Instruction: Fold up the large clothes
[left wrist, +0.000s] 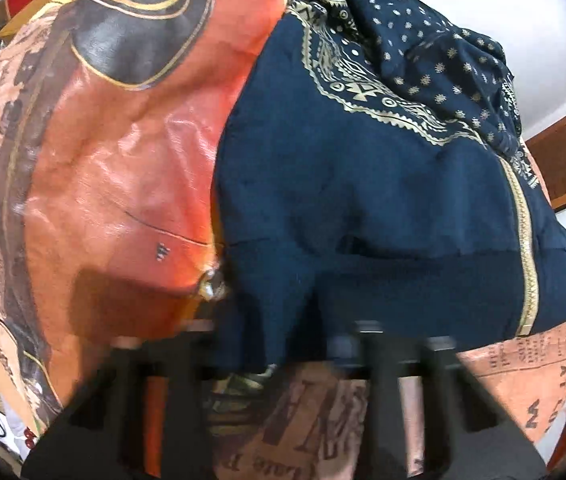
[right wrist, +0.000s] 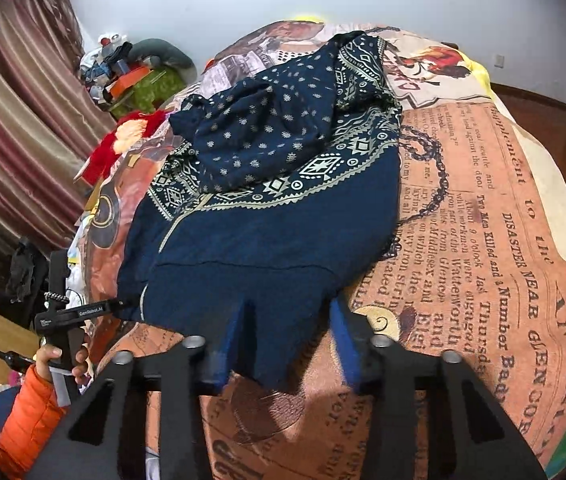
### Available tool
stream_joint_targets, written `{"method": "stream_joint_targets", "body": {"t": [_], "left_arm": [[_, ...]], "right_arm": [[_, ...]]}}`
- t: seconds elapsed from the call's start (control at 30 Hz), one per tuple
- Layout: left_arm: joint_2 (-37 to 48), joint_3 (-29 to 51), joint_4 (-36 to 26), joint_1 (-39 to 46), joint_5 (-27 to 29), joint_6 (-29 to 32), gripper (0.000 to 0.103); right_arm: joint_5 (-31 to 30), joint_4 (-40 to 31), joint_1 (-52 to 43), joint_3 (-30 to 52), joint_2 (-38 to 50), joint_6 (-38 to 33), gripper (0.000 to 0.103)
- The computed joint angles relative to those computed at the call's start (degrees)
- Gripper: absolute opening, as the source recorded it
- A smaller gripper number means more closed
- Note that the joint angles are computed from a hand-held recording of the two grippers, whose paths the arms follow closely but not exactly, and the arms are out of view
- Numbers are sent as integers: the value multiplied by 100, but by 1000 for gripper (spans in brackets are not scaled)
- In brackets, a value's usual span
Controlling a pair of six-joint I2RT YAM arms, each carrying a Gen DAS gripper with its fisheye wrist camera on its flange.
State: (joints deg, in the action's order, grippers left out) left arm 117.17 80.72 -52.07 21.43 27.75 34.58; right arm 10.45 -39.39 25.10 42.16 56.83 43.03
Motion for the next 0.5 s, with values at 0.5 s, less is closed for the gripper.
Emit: {"method": "stream_joint_targets", "body": {"t": [0.5], "left_arm": [[-743,1600,-794,-471,1350,-96,7]], "right_arm": [[-387,499,-910,617,119,-1110,5]]}}
